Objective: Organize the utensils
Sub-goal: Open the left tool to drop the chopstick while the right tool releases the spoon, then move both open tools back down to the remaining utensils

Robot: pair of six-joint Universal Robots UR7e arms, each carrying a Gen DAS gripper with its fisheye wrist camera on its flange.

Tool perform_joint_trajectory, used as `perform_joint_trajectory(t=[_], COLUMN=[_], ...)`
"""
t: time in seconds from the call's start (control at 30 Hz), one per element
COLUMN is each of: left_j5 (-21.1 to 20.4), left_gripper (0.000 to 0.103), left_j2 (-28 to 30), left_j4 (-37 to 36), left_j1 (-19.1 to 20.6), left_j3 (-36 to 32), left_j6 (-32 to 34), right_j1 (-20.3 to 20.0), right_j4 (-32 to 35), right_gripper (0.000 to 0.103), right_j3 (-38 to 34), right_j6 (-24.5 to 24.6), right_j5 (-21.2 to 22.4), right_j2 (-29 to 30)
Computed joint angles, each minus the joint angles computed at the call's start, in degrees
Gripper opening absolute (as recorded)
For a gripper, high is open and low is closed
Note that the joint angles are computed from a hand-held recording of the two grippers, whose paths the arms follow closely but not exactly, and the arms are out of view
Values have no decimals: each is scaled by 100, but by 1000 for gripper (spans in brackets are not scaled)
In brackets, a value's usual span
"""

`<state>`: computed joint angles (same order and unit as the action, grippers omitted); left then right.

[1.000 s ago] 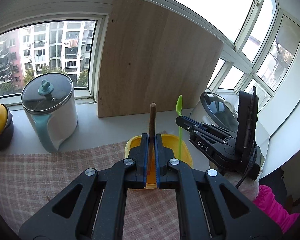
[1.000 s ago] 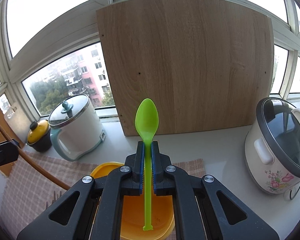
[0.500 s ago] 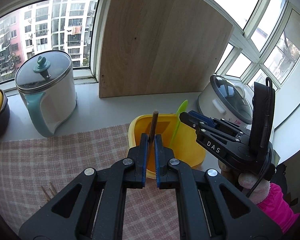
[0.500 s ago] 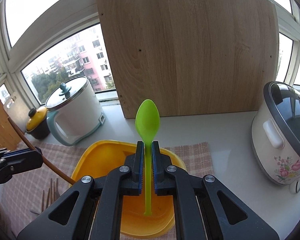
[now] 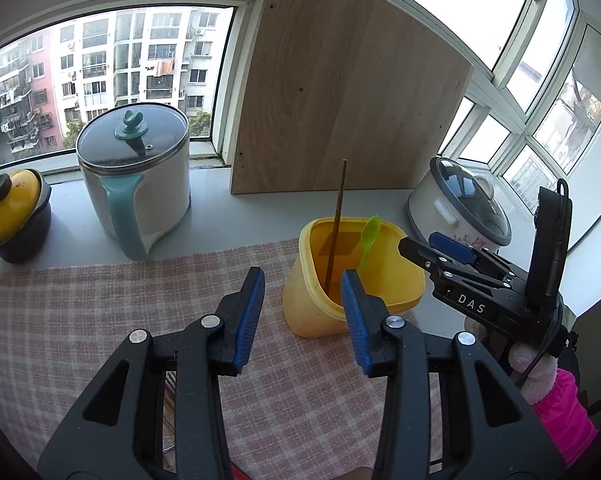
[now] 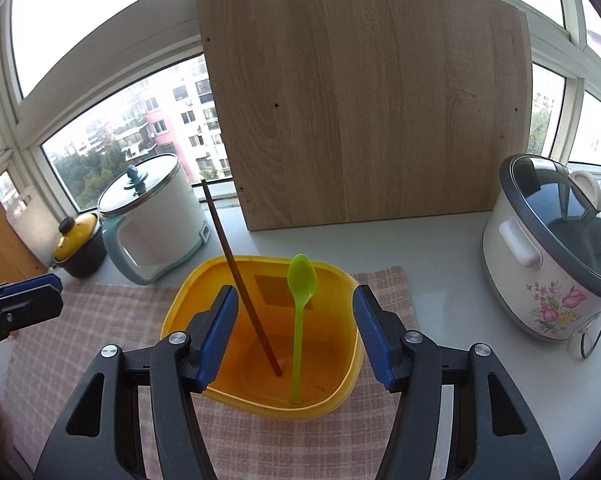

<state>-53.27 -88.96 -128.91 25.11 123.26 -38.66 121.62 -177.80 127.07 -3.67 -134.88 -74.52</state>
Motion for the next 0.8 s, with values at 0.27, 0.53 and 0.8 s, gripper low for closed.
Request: perform_joint_trajectory(t=[0.27, 0.53, 0.8], left_j5=[550, 787, 670], left_gripper=[40, 40, 40], left_j2=[-1057, -2235, -3253], left_j4=[905, 2538, 3909], left_j1=[-176, -299, -272], left_j3=[336, 522, 758], left_j6=[-292, -905, -1789], right_j1=[478, 833, 882], right_j4=[-120, -426, -273], right_gripper=[75, 80, 80], right_j3=[123, 250, 260], right_j6=[104, -230, -367], right_j5=[-299, -259, 486], right_j2=[100, 392, 724])
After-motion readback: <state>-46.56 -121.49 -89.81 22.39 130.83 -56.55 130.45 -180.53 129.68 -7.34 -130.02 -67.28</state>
